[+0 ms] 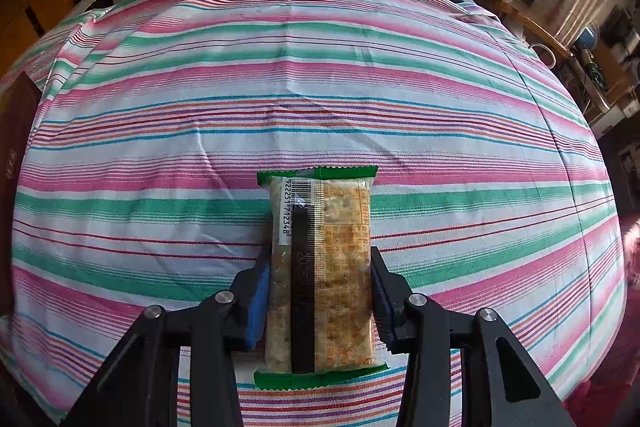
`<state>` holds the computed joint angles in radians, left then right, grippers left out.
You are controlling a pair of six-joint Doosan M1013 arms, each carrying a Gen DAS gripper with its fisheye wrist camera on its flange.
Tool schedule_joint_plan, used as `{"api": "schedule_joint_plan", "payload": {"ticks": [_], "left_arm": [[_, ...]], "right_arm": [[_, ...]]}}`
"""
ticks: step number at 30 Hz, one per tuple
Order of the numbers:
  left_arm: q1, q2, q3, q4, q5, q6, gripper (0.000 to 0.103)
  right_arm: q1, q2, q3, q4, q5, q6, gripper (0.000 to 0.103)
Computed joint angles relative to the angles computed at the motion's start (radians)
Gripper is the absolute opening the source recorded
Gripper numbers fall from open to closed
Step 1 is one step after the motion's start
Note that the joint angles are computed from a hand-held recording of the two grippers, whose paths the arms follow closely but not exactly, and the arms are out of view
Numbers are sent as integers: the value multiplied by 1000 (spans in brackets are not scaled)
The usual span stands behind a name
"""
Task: Organize objects
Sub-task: 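Carry the cracker packet over the tray with the left tool, then open the left tool to drop the cracker packet into the tray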
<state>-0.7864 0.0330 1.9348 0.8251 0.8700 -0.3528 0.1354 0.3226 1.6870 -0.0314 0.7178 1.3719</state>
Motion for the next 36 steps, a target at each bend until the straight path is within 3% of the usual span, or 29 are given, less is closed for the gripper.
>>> {"api": "schedule_joint_plan", "payload": {"ticks": [4,13,18,27,36], "left_arm": [[11,5,4,-18,-29,-11,47],[55,89,-74,-115,-174,133,47],[80,137,-109,-184,-195,165,47],[109,199,-151,-327,-152,286,47],[110,241,-190,-370,-98,388,47]], "right_arm": [[-1,-2,2,1,0,-3,45],[-2,9,-6,-1,-5,-16,45],[-4,13,-10,4,-3,-23,45],[-4,12,-9,2,-3,-20,45],[-3,14,-11,1,-3,-19,45]]}}
